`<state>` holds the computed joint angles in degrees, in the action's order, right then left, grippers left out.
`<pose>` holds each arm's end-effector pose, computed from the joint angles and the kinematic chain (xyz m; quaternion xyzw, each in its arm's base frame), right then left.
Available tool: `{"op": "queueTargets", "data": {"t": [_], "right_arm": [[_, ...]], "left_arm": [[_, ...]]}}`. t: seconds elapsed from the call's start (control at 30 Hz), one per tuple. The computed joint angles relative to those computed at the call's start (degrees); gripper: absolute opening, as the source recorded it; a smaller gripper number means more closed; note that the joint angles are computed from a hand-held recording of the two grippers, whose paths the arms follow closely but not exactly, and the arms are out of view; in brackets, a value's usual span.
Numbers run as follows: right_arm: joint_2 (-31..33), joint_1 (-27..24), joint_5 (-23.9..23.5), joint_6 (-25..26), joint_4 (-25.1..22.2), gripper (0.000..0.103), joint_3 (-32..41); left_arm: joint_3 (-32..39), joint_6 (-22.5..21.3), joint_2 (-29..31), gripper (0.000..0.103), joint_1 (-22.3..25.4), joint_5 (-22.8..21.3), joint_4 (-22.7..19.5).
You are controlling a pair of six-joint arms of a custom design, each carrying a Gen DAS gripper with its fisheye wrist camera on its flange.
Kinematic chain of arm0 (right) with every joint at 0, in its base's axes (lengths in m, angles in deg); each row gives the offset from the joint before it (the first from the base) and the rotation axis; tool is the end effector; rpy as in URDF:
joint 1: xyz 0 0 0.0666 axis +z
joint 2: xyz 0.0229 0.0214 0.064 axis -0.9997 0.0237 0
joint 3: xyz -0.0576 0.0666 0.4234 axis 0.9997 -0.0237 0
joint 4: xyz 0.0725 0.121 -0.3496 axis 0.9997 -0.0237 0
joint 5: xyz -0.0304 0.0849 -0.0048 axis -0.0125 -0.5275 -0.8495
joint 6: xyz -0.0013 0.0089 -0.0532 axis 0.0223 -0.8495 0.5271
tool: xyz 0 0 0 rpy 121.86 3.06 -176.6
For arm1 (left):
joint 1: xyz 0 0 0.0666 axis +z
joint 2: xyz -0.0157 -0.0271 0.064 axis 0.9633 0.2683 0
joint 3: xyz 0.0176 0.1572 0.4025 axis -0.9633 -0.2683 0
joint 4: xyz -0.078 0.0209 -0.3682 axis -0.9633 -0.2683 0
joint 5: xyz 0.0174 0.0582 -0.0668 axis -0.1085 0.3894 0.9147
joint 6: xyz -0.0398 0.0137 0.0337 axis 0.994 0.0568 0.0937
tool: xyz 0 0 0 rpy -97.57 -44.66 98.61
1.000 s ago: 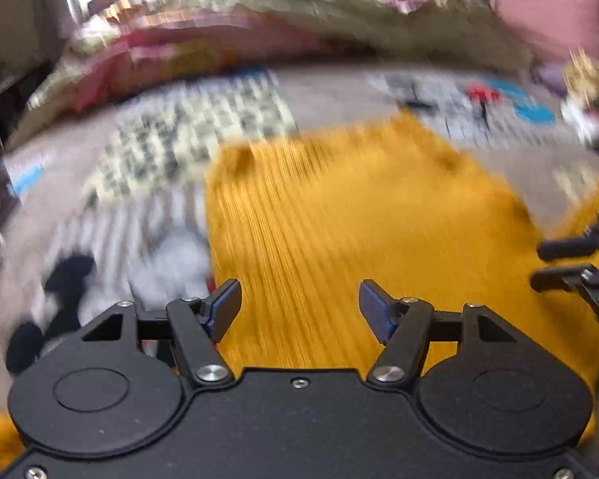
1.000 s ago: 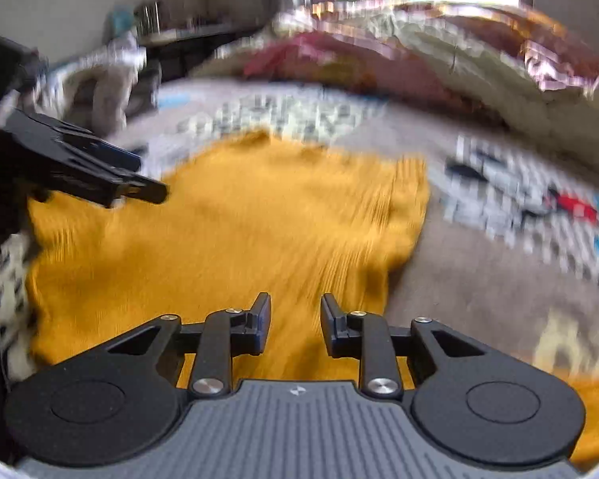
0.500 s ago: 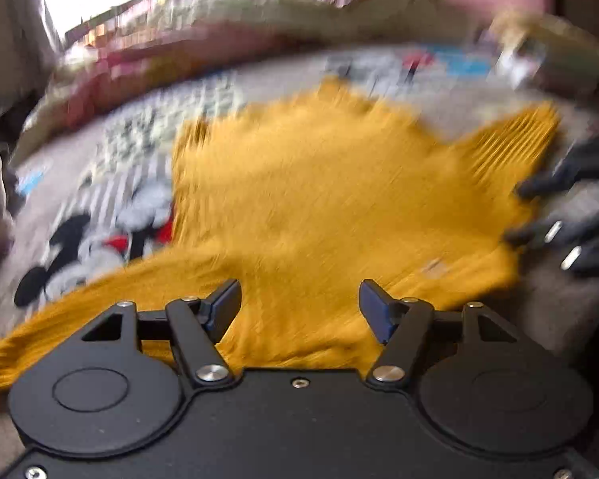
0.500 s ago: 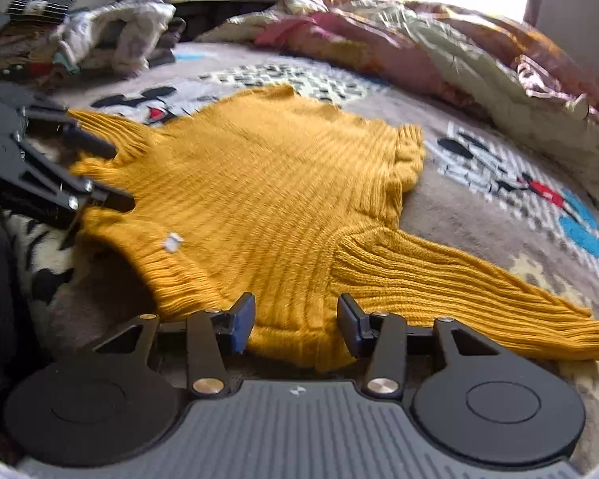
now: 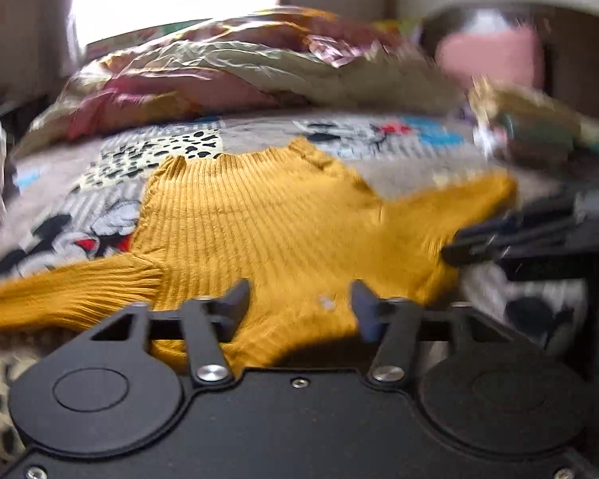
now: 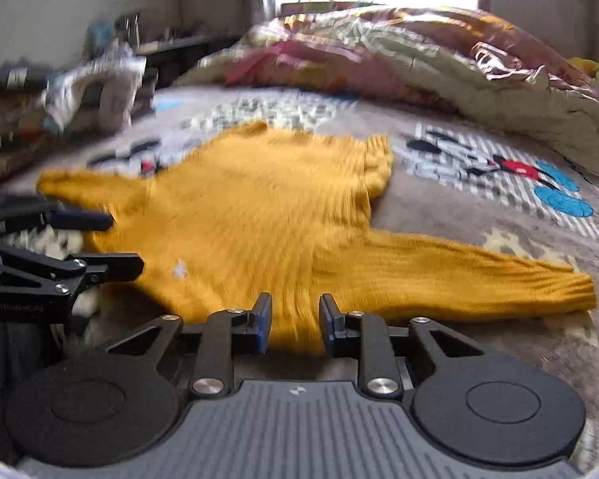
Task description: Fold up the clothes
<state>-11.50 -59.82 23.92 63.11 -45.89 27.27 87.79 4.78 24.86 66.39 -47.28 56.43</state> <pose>0.3563 0.1806 0.2952 0.0257 0.8899 0.0288 0.4546 0.4442 -0.0809 0.2903 0.2985 0.8198 -0.1916 0.4496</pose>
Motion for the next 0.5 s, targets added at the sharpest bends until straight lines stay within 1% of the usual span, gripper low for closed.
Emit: {"op": "queueTargets", "data": {"t": [0.03,0.07,0.1,0.13,0.17,0.2,0.23,0.27,0.33,0.37,0.4,0.43,0.47,0.5], "right_arm": [[0.8,-0.1,-0.1,0.0,2.0,0.027,-0.1],[1.8,-0.2,-0.4,-0.1,2.9,0.027,0.1],[2.9,-0.2,-0.7,-0.2,2.9,0.027,0.3],[4.0,0.2,-0.3,0.1,2.7,0.027,0.2],[5.1,0.6,0.1,0.4,2.6,0.027,0.2],[6.2,1.0,0.5,0.6,2.4,0.027,0.3],[6.9,1.5,1.0,0.9,2.2,0.027,0.2],[6.6,2.0,1.7,1.2,2.3,0.027,-0.3],[5.5,1.7,0.9,-0.3,3.3,0.026,-1.5],[4.9,1.4,0.5,-1.4,4.5,0.025,-2.3],[4.4,1.2,0.5,-2.0,6.3,0.025,-3.0],[3.9,1.0,0.7,-2.1,8.4,0.025,-3.7],[3.8,1.0,1.3,-1.1,11.2,0.025,-4.3],[3.9,1.0,1.4,0.0,13.8,0.025,-4.9]], "left_arm": [[0.0,1.9,0.9,0.038,-0.4,-0.6,1.2],[0.7,1.5,2.4,0.037,-1.0,-1.2,0.5],[1.0,-1.1,4.6,0.037,-2.0,-2.1,-0.1],[-0.4,-5.5,6.0,0.037,-2.9,-3.4,2.1],[-3.1,-10.2,5.7,0.038,-3.5,-4.5,7.3],[-5.2,-13.1,5.1,0.038,-4.4,-6.6,11.3],[-6.7,-15.5,4.2,0.038,-5.1,-8.7,13.2],[-7.6,-16.5,3.5,0.038,-5.6,-10.3,13.6],[-9.1,-19.2,2.9,0.038,-6.0,-11.3,15.7],[-8.6,-19.8,2.5,0.038,-6.0,-11.3,14.0],[-6.7,-18.2,2.2,0.037,-5.5,-10.4,9.5],[-4.0,-16.0,1.7,0.037,-4.8,-8.8,3.5],[-2.2,-13.1,1.0,0.038,-4.0,-7.2,-0.1],[-0.3,-10.6,0.8,0.038,-3.5,-5.9,-2.7]]}}
